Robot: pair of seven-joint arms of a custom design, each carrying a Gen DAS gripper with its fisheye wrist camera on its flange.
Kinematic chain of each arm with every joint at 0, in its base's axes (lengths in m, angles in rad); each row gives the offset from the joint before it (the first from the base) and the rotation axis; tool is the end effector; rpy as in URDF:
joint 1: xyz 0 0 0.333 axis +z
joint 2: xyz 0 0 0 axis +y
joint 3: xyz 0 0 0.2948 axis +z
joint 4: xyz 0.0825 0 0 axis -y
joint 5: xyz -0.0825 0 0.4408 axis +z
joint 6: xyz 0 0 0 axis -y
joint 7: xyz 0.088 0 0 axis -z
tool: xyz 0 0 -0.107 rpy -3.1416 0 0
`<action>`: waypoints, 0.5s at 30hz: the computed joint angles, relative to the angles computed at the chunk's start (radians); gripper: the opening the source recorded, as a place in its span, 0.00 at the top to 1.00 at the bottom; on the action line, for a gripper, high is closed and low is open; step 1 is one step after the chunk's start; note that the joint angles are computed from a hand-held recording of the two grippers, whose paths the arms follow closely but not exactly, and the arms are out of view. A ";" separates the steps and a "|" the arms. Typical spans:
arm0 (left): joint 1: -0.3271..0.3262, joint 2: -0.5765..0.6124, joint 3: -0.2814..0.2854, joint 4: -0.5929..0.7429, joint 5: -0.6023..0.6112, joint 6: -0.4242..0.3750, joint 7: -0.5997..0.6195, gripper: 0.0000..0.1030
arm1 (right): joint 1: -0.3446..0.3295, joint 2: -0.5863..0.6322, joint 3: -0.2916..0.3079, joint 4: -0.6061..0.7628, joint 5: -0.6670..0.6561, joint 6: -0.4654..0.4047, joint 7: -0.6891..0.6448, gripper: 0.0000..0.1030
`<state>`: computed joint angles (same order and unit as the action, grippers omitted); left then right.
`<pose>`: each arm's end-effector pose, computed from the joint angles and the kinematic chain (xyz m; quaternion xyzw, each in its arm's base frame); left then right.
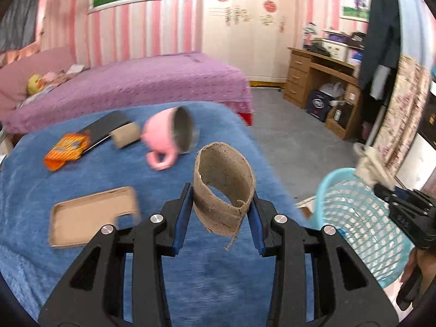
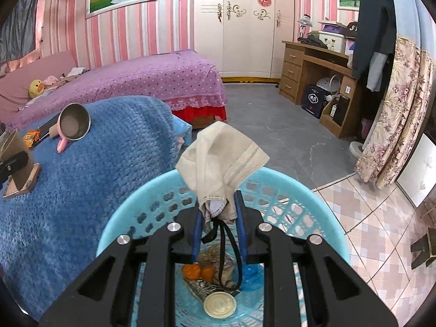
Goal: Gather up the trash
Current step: 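Carry the cardboard tube and beige mask over the blue basket, then open both tools to drop the tube and mask into the basket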
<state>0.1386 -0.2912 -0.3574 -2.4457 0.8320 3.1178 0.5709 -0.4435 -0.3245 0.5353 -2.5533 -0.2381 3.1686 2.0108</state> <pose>0.5062 -0.1807 0.4367 -0.6018 0.6518 -0.3491 0.3018 0.5207 0.0708 0.4133 -0.6192 0.6521 -0.3175 0.3009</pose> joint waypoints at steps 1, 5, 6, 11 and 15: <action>0.006 0.009 -0.020 0.010 0.015 0.001 -0.008 0.64 | 0.000 0.001 -0.003 -0.001 0.000 0.001 -0.001 0.79; -0.003 0.054 -0.062 0.054 0.072 0.002 -0.051 0.64 | -0.032 0.001 0.008 -0.002 -0.015 -0.005 0.007 0.79; -0.029 0.076 -0.050 0.067 0.062 0.003 -0.045 0.64 | -0.037 -0.002 0.006 -0.006 -0.019 -0.007 0.009 0.79; -0.159 0.152 0.031 0.110 -0.021 -0.008 0.035 0.64 | -0.059 -0.021 -0.003 -0.025 -0.026 -0.006 0.019 0.79; -0.226 0.202 0.059 0.144 -0.042 -0.026 0.066 0.64 | -0.055 -0.042 -0.020 -0.046 -0.006 0.002 0.011 0.79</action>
